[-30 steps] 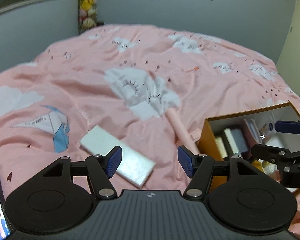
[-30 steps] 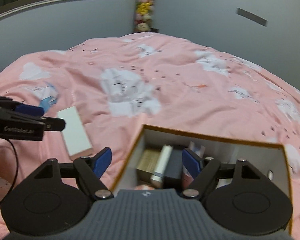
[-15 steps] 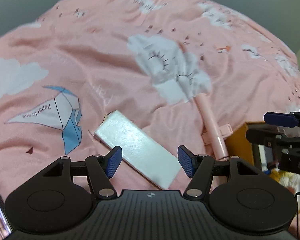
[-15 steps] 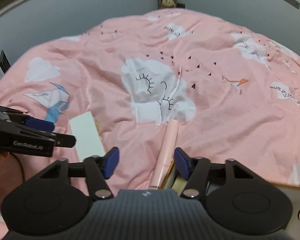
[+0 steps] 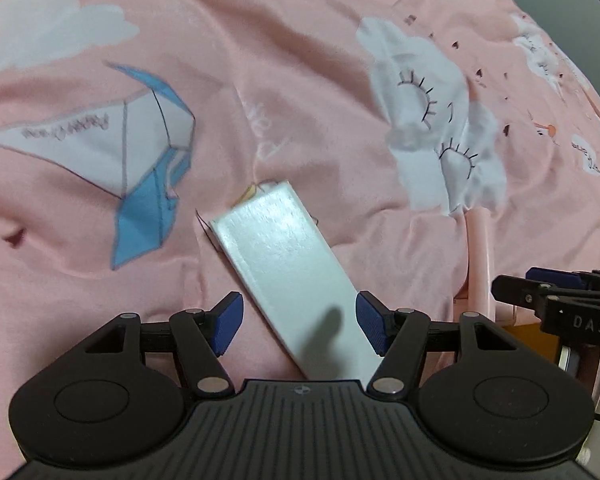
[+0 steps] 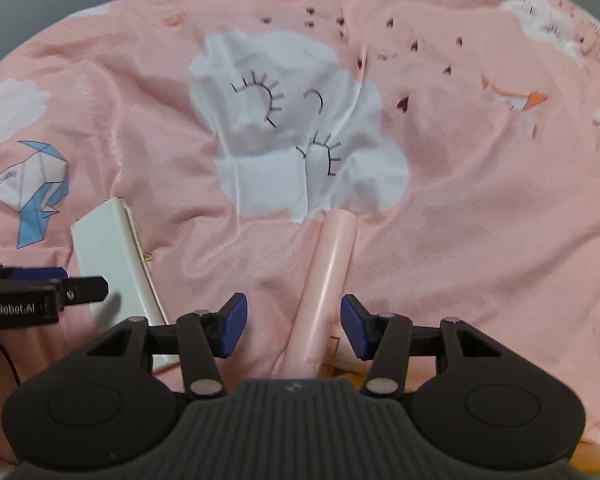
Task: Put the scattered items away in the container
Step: 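Grasp the white card box with left tool while right tool grasps the pink selfie stick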
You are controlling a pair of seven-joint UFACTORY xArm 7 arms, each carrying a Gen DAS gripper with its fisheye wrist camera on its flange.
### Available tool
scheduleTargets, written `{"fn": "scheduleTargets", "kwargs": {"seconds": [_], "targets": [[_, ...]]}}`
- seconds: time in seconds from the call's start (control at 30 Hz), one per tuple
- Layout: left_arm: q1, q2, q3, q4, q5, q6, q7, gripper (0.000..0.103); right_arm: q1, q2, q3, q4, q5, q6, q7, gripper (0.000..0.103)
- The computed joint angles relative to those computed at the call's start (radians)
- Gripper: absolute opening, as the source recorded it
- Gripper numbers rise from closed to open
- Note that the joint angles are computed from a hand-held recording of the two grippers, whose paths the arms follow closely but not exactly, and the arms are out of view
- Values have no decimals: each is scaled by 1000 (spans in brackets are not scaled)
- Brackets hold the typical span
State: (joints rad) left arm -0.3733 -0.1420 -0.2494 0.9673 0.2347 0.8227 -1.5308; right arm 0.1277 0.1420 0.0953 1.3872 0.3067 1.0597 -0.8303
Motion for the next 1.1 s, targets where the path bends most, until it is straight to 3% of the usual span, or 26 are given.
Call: {"fn": "scheduleTargets", "kwargs": {"seconds": [0.1, 0.2, 0.43, 0.63, 0.77, 0.83, 1.1], "targets": [[6, 8, 9, -20, -33, -38, -32, 73, 14, 58, 3, 58, -45, 33, 52, 54], [12, 6, 12, -44, -38, -75, -72, 73, 27, 104, 6, 97, -87, 57, 101, 41], [23, 13, 15, -78, -56, -140, -123, 79, 48, 147, 9, 108, -170, 48, 163, 42], [11, 65, 5, -32, -3, -93, -194, 79, 45, 159, 13, 99, -179, 48, 176, 41], [-28, 129, -8, 47, 113, 11, -302, 80, 43, 132, 16, 51, -177, 4, 161, 41], [-55, 149, -6, 73, 164, 51, -339, 80, 46, 113, 15, 17, -182, -30, 159, 36], [-93, 109, -2, 45, 203, 47, -350, 78, 23, 13, 14, -116, -110, -143, 112, 32]]}}
